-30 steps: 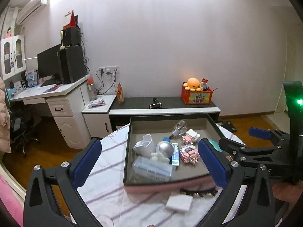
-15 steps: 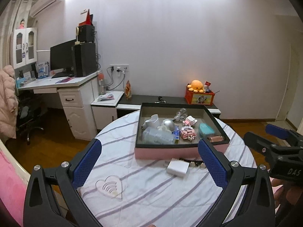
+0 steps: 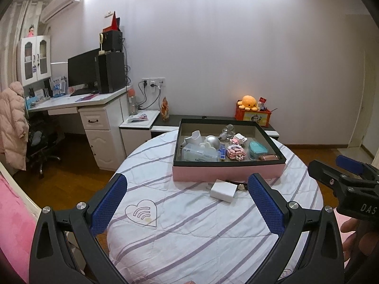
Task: Organize rigid objects
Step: 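Withdraw both tools and approach the plug adapter and black cable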
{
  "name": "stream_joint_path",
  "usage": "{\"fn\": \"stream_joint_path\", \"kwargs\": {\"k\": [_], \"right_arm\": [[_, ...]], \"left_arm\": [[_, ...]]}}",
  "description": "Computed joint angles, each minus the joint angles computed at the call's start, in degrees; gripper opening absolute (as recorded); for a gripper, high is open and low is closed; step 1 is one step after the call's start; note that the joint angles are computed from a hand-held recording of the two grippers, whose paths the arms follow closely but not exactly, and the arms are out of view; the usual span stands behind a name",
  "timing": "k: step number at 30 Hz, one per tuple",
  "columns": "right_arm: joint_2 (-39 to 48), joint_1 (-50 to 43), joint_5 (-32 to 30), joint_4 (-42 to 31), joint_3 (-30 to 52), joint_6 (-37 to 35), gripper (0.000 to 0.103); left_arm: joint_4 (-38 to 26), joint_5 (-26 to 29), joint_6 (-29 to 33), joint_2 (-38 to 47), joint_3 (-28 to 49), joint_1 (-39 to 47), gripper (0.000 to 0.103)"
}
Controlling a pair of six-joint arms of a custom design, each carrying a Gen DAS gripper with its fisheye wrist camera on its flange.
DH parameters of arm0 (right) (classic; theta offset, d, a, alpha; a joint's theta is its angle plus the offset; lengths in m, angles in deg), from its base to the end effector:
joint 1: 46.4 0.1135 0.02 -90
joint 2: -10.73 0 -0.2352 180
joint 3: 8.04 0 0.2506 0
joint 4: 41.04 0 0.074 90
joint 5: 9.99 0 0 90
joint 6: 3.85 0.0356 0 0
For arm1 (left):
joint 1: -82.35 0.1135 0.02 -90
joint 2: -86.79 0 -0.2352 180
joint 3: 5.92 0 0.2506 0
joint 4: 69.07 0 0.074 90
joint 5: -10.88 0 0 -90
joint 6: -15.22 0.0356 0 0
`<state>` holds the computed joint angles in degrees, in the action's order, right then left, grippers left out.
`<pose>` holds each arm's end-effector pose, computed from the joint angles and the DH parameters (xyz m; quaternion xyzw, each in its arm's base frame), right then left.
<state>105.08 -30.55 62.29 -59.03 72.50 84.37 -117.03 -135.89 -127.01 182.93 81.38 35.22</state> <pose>0.3558 0.1123 0.2313 -0.2063 0.8417 0.1924 0.4604 0.2558 -0.2318 0.2306 -0.1732 0.8362 0.1032 0.5100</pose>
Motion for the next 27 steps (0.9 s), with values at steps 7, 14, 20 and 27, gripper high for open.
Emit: {"fn": "stream_joint_path", "kwargs": {"k": [7,14,20,27], "right_arm": [[0.5,0.0,0.7,0.2,-0.7,-0.5,0.103],[3.4,0.0,1.6,-0.6,1.4,-1.6,0.103],[10.1,0.2,2.8,-3.0,6.5,-4.0,0.103],[19.8,0.3,3.1,-7.0,15.4,-7.3,0.103]], "left_arm": [[-0.2,0.4,-0.4,0.4,0.2,-0.2,0.103],[2.1,3.2,0.7,1.6,-1.1,1.3,0.103],[7.7,9.6,3.1,5.0,-2.3,4.4,0.103],[13.4,16.1,6.6,11.6,-0.4,8.4,0.103]]}}
